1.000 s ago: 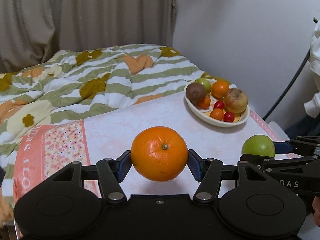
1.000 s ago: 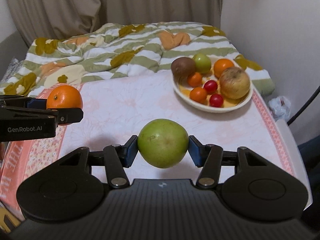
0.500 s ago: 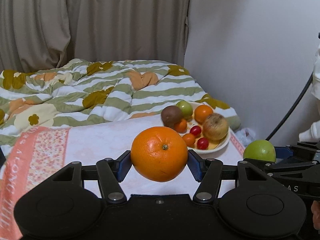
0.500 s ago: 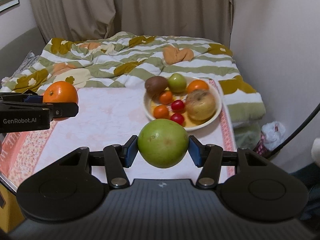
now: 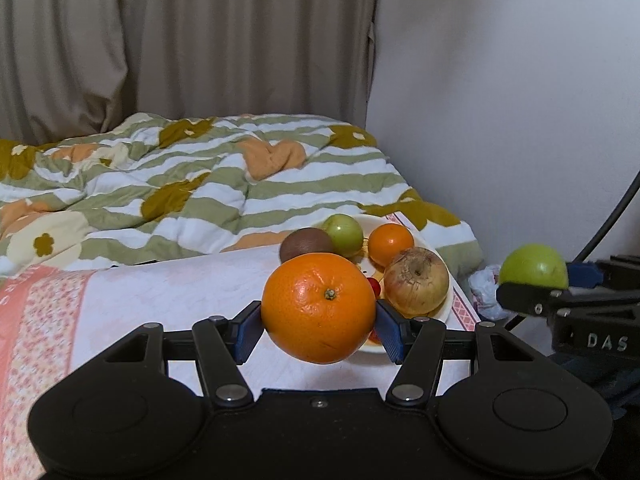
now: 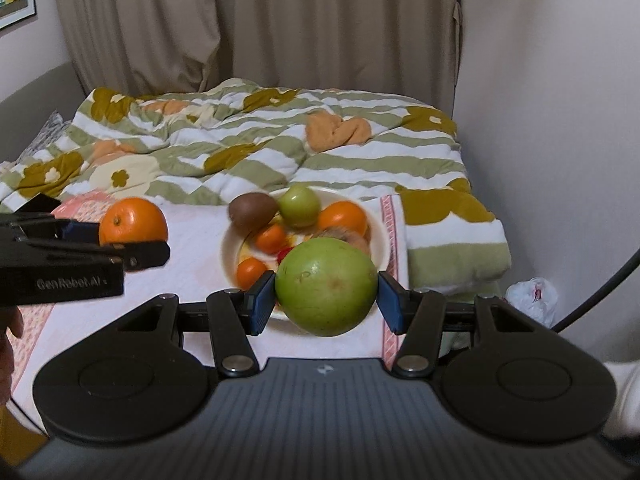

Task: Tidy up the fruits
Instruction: 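Carry the orange and green pomelo with both tools over the white bowl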

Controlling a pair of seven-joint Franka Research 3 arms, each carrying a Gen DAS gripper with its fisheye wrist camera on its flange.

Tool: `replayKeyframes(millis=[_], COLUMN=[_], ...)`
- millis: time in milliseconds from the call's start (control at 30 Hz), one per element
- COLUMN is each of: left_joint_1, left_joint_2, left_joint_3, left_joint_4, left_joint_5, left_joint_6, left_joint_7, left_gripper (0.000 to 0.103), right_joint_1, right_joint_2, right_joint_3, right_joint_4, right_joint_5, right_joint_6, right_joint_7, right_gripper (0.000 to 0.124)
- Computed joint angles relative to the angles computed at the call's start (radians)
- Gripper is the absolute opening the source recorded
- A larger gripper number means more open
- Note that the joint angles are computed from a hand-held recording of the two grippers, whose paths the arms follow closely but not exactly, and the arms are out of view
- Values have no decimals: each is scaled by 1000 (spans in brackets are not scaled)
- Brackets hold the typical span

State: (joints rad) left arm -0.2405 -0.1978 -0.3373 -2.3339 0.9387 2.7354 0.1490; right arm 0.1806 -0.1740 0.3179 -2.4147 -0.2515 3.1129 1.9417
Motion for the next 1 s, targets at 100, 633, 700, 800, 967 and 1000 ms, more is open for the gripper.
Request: replayKeyframes(millis=[100,633,700,800,967,1000], left_joint_1=[3,-52,-60,-73,-101,-99], left_joint_2=[74,353,368,382,349,339], left_joint_3=[16,117,121,130,168,169], left_joint_4=[49,255,267,284,257,250], left_joint_5=[2,-238,-262,-280,-168,-151], left_joint_6=[16,90,86,72,112,117], left_joint_7=[50,425,455,484,391,371], left_gripper=[64,64,64,64,94,94], right_joint_1=[-24,112,136,171,214,219], right_joint_2=[52,229,237,246,268,274], right_joint_3=[5,-171,-198,-237,-278,-282], right_joint_4=[41,206,215,228,259,267], right_joint_5=[-31,-180,-180,-174,-153,-145], right_joint_6=[4,-69,-75,-77,-77,-75], right_joint_7=[33,223,228,225,199,188], right_gripper=[69,69,69,69,69,69])
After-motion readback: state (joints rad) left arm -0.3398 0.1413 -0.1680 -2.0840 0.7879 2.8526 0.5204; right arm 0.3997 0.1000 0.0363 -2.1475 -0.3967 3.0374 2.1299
